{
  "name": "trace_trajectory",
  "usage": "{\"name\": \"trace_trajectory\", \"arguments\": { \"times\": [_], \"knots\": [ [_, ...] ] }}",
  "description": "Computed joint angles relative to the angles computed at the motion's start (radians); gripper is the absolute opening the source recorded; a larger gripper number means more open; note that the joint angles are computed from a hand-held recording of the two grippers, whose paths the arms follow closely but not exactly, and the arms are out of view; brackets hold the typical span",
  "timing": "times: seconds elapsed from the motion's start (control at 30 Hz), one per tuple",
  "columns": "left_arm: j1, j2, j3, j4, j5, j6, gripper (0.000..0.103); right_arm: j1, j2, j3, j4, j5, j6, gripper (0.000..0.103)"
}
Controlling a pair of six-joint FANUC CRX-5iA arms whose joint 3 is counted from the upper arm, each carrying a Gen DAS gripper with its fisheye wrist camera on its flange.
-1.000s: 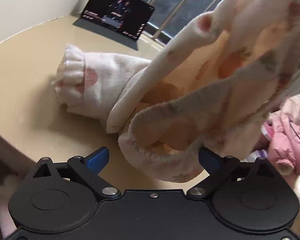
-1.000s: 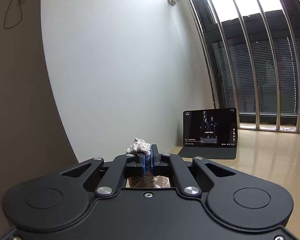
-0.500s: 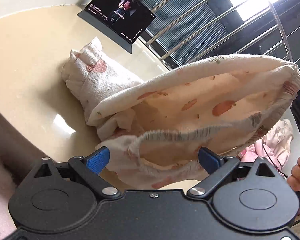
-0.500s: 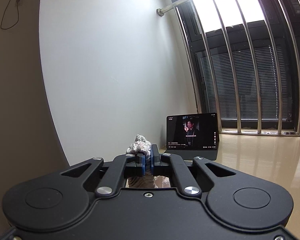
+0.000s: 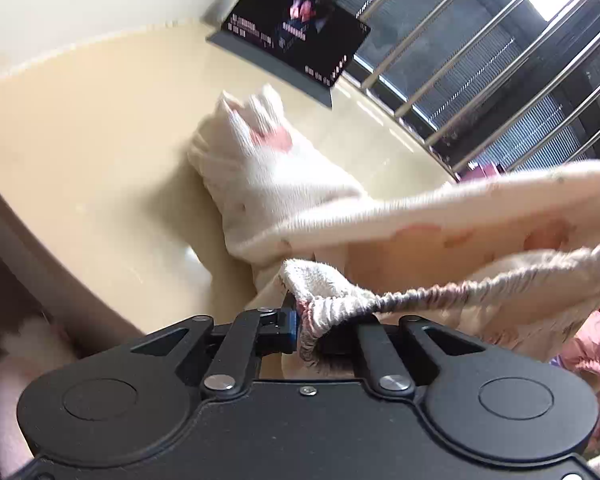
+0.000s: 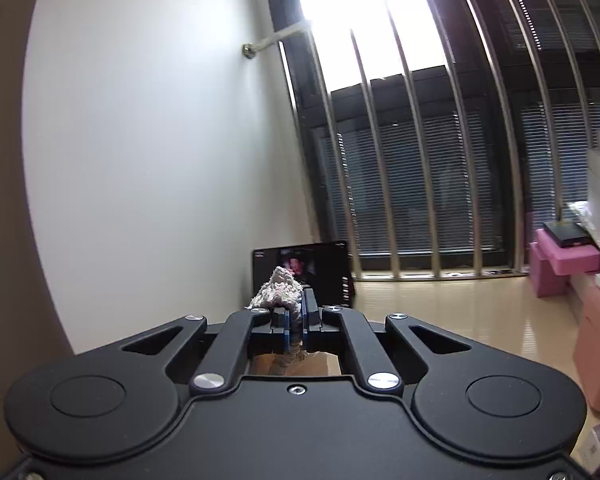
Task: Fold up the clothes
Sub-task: 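Grasp the elastic waistband with the left gripper while the right gripper holds the other waistband end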
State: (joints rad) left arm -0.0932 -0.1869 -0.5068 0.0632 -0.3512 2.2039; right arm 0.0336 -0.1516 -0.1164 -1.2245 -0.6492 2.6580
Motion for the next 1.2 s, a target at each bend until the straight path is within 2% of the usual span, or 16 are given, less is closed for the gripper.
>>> {"name": "trace_trajectory", "arguments": {
  "times": [0.03, 0.1, 0.17, 0.23, 0.43, 0.5, 0.6, 0.67, 0.77, 0.8, 0.83, 0.87, 0.93, 1.03, 1.13, 1.2],
  "knots": [
    [-0.012, -0.013, 0.045, -0.128, -0.032, 0.109, 0.006, 0.026, -0.005, -0.018, 0.041, 0.066, -0.021, 0.005],
    [-0.043, -0.032, 0.126, -0.315, -0.089, 0.248, 0.006, 0.088, -0.002, -0.047, 0.182, 0.182, -0.144, 0.005],
    [-0.093, -0.042, 0.215, -0.498, -0.154, 0.361, 0.006, 0.14, 0.025, -0.051, 0.364, 0.21, -0.34, 0.005],
    [-0.139, -0.043, 0.289, -0.622, -0.203, 0.409, 0.006, 0.161, 0.061, -0.029, 0.482, 0.168, -0.456, 0.005],
    [-0.293, 0.044, 0.529, -0.838, -0.321, 0.361, 0.006, 0.238, 0.122, 0.022, 0.734, 0.045, -0.593, 0.008],
    [-0.339, 0.064, 0.574, -0.884, -0.344, 0.343, 0.006, 0.262, 0.135, 0.033, 0.799, 0.016, -0.612, 0.014],
    [-0.386, 0.081, 0.597, -0.92, -0.35, 0.315, 0.006, 0.321, 0.139, 0.009, 0.943, 0.042, -0.673, 0.017],
    [-0.406, 0.086, 0.597, -0.937, -0.349, 0.306, 0.006, 0.366, 0.136, -0.032, 1.07, 0.091, -0.74, 0.024],
    [-0.424, 0.089, 0.595, -0.947, -0.359, 0.29, 0.006, 0.426, 0.134, -0.114, 1.284, 0.182, -0.836, 0.022],
    [-0.427, 0.094, 0.603, -0.949, -0.375, 0.28, 0.006, 0.43, 0.15, -0.095, 1.293, 0.16, -0.821, 0.022],
    [-0.429, 0.099, 0.611, -0.951, -0.392, 0.27, 0.006, 0.423, 0.171, -0.047, 1.25, 0.105, -0.793, 0.01],
    [-0.429, 0.11, 0.626, -0.954, -0.415, 0.254, 0.006, 0.404, 0.202, 0.032, 1.177, 0.022, -0.762, 0.005],
    [-0.423, 0.14, 0.676, -0.965, -0.472, 0.213, 0.006, 0.383, 0.233, 0.121, 1.147, -0.042, -0.781, 0.005],
    [-0.374, 0.182, 0.778, -0.936, -0.533, 0.13, 0.006, 0.346, 0.252, 0.253, 1.152, -0.064, -0.884, 0.005],
    [-0.333, 0.207, 0.883, -0.913, -0.551, 0.073, 0.006, 0.298, 0.222, 0.378, 1.086, -0.064, -0.914, 0.005],
    [-0.328, 0.212, 0.935, -0.923, -0.547, 0.062, 0.006, 0.297, 0.178, 0.393, 1.109, -0.021, -0.933, 0.006]
  ]
}}
